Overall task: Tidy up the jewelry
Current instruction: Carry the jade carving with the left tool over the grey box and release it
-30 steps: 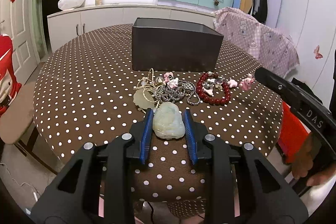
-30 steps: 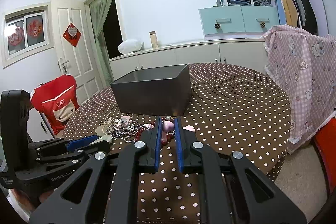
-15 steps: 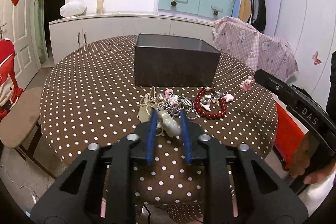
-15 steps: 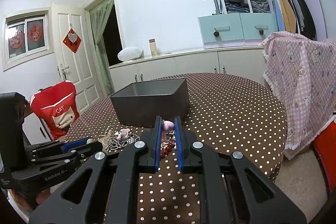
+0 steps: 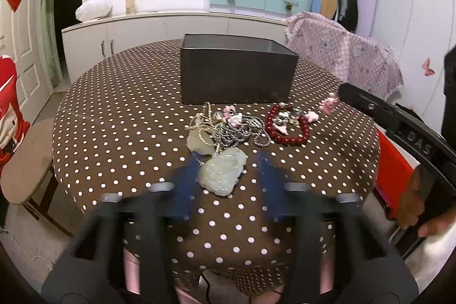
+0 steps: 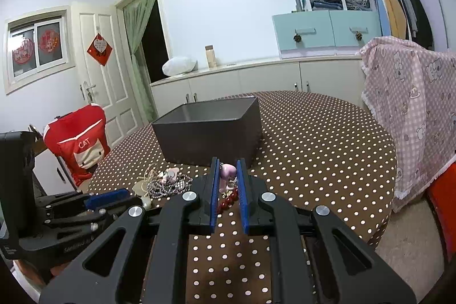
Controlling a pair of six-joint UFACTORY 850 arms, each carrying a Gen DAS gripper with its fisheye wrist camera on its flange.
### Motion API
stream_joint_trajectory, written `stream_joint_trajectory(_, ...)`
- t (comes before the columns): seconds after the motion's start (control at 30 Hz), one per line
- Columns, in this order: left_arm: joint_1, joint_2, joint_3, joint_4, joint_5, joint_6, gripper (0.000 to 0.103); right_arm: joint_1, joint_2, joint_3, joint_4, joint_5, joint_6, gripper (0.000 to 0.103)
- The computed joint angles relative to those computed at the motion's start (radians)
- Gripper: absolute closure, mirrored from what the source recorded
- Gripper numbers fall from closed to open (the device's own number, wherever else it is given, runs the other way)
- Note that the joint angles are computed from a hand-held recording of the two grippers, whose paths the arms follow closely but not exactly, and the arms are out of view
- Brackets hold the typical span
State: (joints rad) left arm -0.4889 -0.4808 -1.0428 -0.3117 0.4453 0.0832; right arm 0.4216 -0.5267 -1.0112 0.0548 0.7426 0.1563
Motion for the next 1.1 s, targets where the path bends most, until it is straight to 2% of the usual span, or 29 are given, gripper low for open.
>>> stream_joint_trajectory(0.1, -0.005, -0.01, -0.005, -0.059, -0.012, 0.067, 0.044, 0.001, -0.002, -0.001, -0.004, -0.007, 0.004, 0.092)
stream_joint_trajectory(0.13, -0.008, -0.018, -0.014, -0.113, -0.025, 0.115, 0.05, 0.001, -0.004, -0.003, -0.007, -0.012, 0.007, 0.092)
stream_joint_trajectory(0.17, -0.016, -0.022, -0.012, -0.168, 0.003, 0.172, 0.059, 0.002, -0.005, -0.004, -0.007, -0.016, 0.007, 0.092)
stream_joint_trajectory(0.2, -0.018, -0.024, -0.012, -0.191, 0.011, 0.201, 0.062, 0.002, -0.008, -0.007, -0.005, -0.021, 0.007, 0.092)
stream_joint_trajectory(0.23, -0.015, -0.025, -0.013, -0.173, 0.013, 0.188, 0.071, 0.003, -0.009, -0.009, -0.007, -0.025, 0.009, 0.092)
stream_joint_trajectory(0.6, -0.006, -0.018, -0.001, -0.148, 0.037, 0.129, 0.072, 0.002, -0.005, 0.002, 0.002, -0.011, 0.005, 0.092)
stream_joint_trajectory(1.1, -0.007, 0.0, -0.009, -0.173, 0.072, 0.158, 0.072, 0.006, -0.002, -0.017, 0.007, 0.002, -0.02, 0.092)
